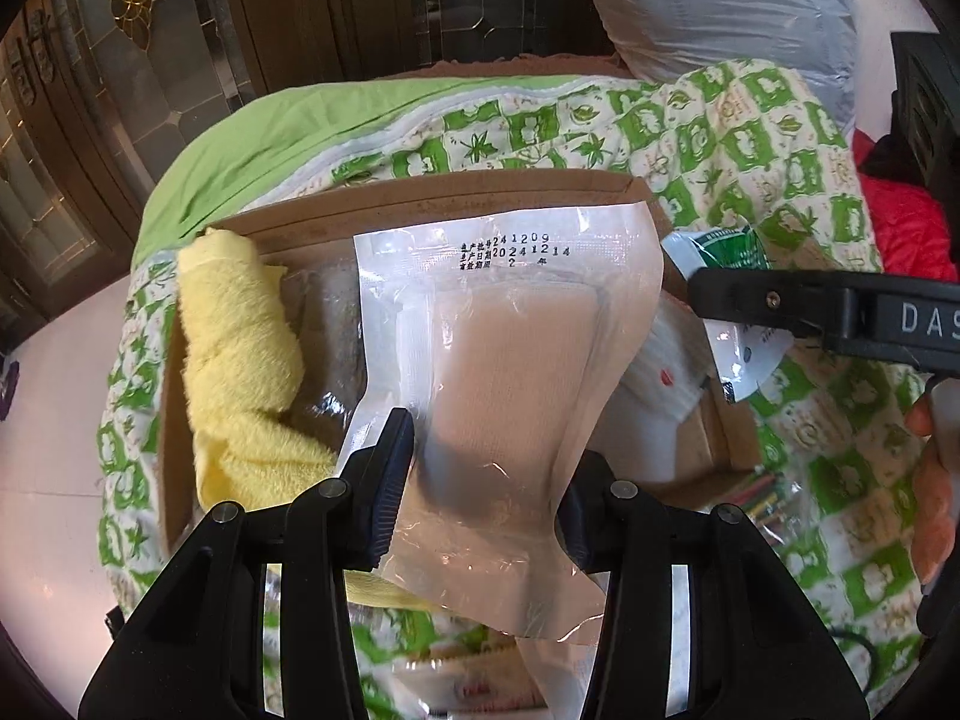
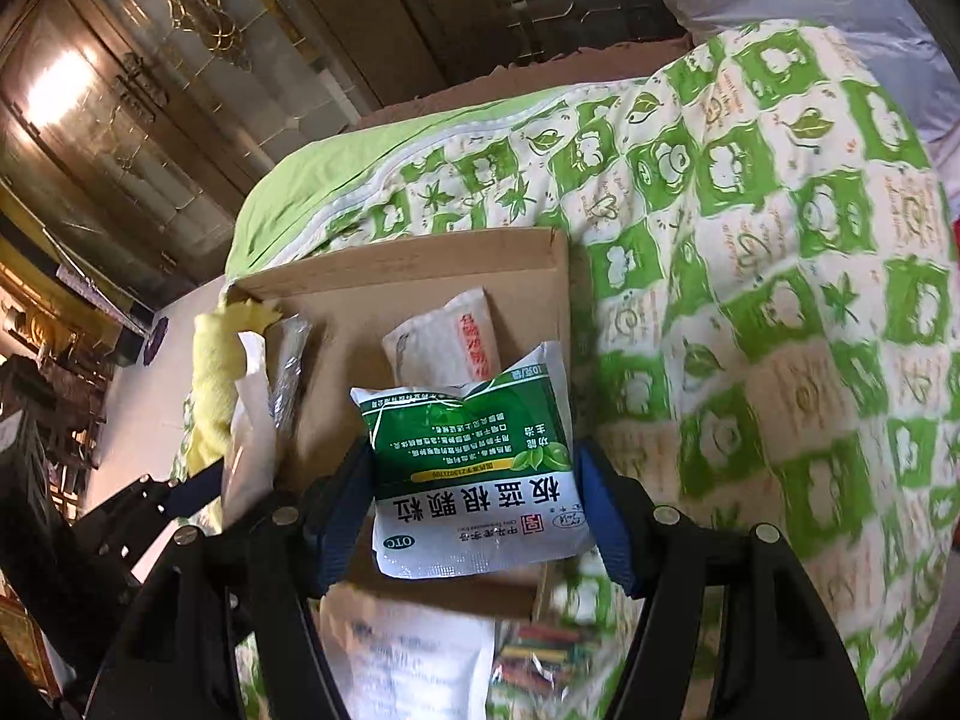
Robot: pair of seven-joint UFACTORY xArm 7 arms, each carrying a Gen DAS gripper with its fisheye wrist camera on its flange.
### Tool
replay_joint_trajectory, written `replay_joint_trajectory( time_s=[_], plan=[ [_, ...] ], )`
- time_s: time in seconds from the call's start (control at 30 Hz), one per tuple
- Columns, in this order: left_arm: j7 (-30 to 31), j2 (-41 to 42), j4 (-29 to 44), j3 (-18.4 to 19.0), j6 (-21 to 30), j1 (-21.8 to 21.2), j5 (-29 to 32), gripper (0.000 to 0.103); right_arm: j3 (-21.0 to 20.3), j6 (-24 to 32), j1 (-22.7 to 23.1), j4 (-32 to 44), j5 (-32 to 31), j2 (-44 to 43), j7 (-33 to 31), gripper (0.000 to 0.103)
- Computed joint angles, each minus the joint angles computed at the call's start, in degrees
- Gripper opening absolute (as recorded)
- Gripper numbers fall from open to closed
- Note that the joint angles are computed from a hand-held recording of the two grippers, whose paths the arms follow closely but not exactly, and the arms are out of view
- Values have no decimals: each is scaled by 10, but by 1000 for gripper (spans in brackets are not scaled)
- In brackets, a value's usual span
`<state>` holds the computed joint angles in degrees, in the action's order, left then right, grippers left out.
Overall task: Organize soft objects
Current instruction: 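Lower the green-printed packet into the tray with the right gripper while the left gripper releases the pad there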
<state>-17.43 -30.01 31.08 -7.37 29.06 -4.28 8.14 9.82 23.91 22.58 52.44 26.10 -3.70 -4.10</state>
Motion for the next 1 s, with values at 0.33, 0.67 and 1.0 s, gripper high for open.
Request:
replay_joint_trajectory(
  time_s=[0.33,0.67,1.0],
  plan=[
    [1,71,11,7,-25,2,5,44,17,-20,-8,74,23,79,-28,67],
    [28,63,1,19,-14,-17,-11,52,59,-47,-29,152,22,176,-53,67],
    [30,50,-9,21,-17,-25,-36,68,41,-47,-6,138,-84,180,20,69]
  ],
)
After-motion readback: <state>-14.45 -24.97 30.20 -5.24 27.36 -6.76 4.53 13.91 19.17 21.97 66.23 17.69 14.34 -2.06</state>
